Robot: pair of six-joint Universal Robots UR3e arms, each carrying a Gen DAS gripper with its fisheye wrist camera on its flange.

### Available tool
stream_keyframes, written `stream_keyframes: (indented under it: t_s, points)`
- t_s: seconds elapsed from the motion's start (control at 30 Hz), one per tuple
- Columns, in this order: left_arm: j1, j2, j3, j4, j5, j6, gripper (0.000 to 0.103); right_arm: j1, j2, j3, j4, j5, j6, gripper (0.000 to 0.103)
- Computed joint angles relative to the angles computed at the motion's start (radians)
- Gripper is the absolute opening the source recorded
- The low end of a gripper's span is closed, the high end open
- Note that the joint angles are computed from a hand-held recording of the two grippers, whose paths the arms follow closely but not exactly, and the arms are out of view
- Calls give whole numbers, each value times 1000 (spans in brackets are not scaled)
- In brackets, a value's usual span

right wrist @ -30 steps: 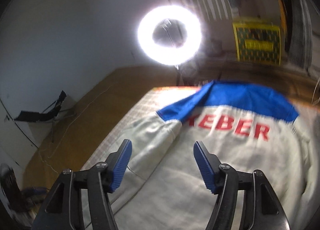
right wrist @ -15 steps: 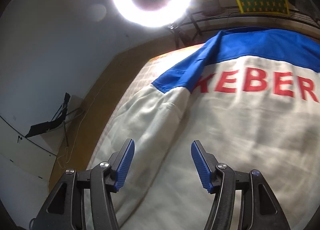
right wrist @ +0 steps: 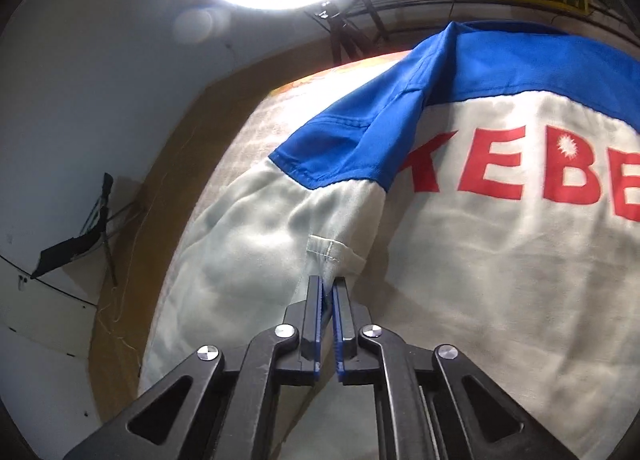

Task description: Fold large clothes

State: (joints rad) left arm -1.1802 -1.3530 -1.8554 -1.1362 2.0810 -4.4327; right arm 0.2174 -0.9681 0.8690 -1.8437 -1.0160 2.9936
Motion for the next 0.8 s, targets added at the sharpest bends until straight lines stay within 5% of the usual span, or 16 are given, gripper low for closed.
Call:
stream_keyframes:
  t_s: [0.13,0.23,0.33,0.37,0.47,0.57,0.73,0.8]
  points:
    - [-3,19,-42,86,-17,22,1,-24,-52,52,-32,-28,-81,0]
    - [29,1,-61,102,-114,52,7,25,11,-47,59,-196,-96,14]
    - [-36,-7,-18,84,-68,35,19,-10,-79,86,-19,-130,-77,35]
    - [-66,-2,-6,72,-40,1,20,-27,-111,126,-26,-105,-77,35]
    - [-175,36,21,-10,67,-166,22,-69,-209,230,6,-41,-108,36]
    - [-309,78,50,-203,171,-447,27,-118,-345,372,75,62,-186,38]
    - [-418,176,-8,-413,186,-846,33,-145,-574,603,199,141,-308,53]
    - [-449,212,-52,-434,175,-946,44,-129,-661,691,249,145,-350,53]
